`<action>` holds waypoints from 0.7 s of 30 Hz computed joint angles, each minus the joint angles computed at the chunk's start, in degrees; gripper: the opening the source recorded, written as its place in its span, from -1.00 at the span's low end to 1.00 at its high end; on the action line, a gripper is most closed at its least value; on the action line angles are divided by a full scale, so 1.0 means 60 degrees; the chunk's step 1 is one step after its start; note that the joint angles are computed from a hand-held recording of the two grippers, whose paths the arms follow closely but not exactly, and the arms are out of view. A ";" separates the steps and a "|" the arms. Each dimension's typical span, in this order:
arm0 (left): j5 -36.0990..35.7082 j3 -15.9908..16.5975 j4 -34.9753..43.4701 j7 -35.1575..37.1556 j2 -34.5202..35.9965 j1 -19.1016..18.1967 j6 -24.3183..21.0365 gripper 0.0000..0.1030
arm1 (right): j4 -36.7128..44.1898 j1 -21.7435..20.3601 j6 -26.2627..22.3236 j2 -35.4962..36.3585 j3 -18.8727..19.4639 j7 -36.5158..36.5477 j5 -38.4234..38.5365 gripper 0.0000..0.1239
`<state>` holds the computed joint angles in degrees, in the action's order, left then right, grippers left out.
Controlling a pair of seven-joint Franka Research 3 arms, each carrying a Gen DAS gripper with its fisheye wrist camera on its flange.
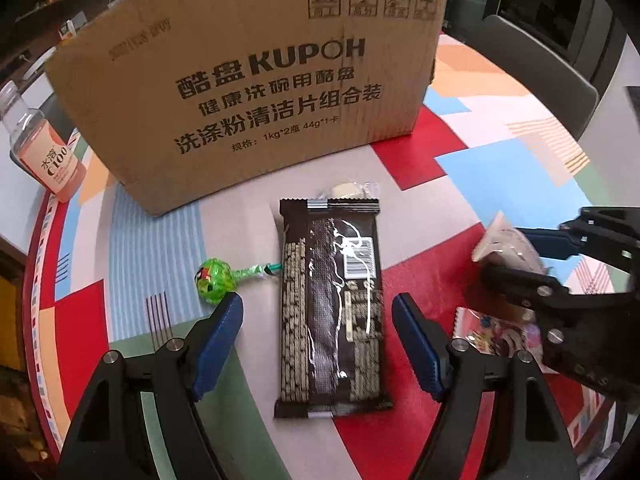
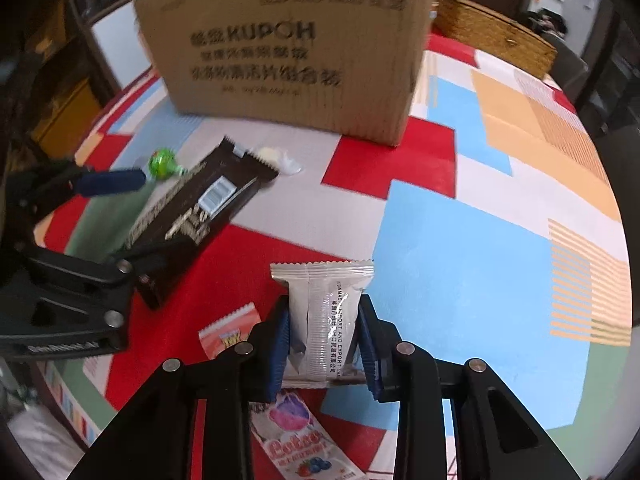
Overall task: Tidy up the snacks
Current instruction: 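Grasp the dark chocolate bar with the left gripper while the right grasps the white packet, then carry both snacks over the cardboard box and open both grippers to drop them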
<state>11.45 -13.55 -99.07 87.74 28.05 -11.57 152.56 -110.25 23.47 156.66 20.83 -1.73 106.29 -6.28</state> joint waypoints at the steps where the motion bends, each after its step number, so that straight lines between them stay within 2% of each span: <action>1: 0.0016 0.0008 0.0107 0.0008 0.0089 -0.0019 -0.0053 0.48 | -0.0011 0.0115 0.0092 0.0001 -0.0116 0.0232 -0.0137 -0.48; 5: -0.0067 -0.0024 0.0465 0.0015 0.0402 -0.0035 -0.0200 0.42 | -0.0015 0.0098 0.0378 0.0030 -0.0097 0.0540 -0.0009 -0.47; 7: -0.0235 -0.0124 0.0569 0.0095 0.0506 0.0041 -0.0274 0.19 | -0.0006 0.0081 0.0484 0.0054 -0.0085 0.0594 0.0094 -0.47; 12: -0.0447 -0.0208 0.0422 0.0139 0.0484 0.0108 -0.0017 -0.06 | -0.0012 0.0120 0.0663 0.0063 -0.0152 0.0766 0.0173 -0.47; 16: -0.0814 -0.0394 0.0269 0.0301 0.0397 0.0310 0.0040 -0.06 | -0.0056 0.0227 0.0741 0.0007 -0.0260 0.0965 0.0054 -0.47; 21: -0.1332 -0.0594 -0.0482 0.0512 -0.0203 0.0650 0.0467 -0.06 | -0.0143 0.0248 0.0890 -0.0084 -0.0225 0.1039 0.0011 -0.47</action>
